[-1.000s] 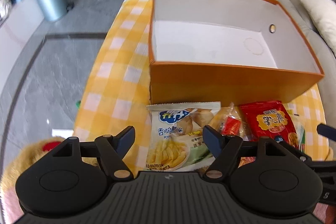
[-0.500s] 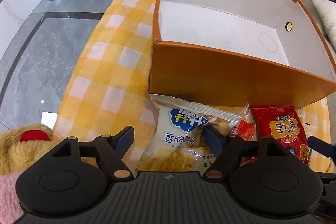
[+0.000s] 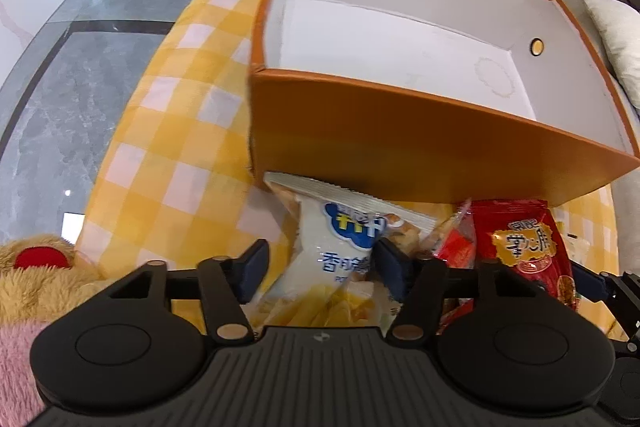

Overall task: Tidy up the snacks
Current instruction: 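Close left tool on the chip bag while right tool closes on the red cartoon bag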

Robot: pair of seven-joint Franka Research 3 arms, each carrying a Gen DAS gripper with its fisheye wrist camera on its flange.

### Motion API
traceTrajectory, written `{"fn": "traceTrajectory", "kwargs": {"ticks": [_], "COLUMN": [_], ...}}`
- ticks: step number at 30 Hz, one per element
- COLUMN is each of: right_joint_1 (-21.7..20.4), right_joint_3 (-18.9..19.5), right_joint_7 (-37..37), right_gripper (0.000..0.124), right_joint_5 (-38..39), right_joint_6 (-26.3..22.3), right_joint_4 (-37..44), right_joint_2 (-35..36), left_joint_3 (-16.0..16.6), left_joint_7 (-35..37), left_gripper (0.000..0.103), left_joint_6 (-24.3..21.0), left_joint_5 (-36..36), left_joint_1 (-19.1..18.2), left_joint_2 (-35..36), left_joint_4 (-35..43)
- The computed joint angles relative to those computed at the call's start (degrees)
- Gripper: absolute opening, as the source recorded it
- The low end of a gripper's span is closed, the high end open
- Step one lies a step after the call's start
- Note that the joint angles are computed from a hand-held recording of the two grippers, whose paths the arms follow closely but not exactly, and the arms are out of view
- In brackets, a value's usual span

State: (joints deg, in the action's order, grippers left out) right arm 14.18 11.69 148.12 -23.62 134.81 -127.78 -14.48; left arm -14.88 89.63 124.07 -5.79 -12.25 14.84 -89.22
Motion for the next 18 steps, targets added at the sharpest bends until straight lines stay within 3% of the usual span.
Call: {"fn": "traceTrajectory", "kwargs": {"ticks": [3,13,14,15,16,18], "right_joint_1": [0.1,-0.9,-1.0,-1.2,-1.6,-1.8], "right_joint_3": [-0.3,1.1,1.0,1.3,2.1,2.4], "right_joint_7": [-0.4,-1.1,-1.3,-1.2,-0.7,0.0], "right_gripper": [0.060,0.052,0.049,0.036,0.012,0.010], "right_joint_5": [0.7,1.2,1.4,1.1,0.2,0.1], "right_joint_6": [0.6,0.4,0.4,0.3,-1.0,-1.3], "right_joint_4": [-0.7,-1.7,-2.0,-2.3,-2.1,-1.7], "right_joint_2": [-1.1,-4.3,-4.8,-5.4,-5.8,-5.9], "left_joint_3": [-0.3,-0.1,0.0,0.1,0.1,0.3], "left_joint_7": [0.8,0.9,1.0,1.3,1.3,2.3], "left_gripper": [0.047,0.038,0.038,0.037,0.037,0.037], "left_joint_6": [0.1,2.3,2.7,3.1,3.7,4.1], "left_joint_5": [-0.4,0.2,0.2,0.2,0.1,-1.3], "left_joint_1": [0.0,-0.4,-0.4,-0.4,-0.4,0.1], "left_joint_2": [0.0,-3.8,-4.3,-4.3,-5.0,-6.4], "left_joint_4": [0.1,-3.4,-3.8,-3.7,-4.4,-5.6]}}
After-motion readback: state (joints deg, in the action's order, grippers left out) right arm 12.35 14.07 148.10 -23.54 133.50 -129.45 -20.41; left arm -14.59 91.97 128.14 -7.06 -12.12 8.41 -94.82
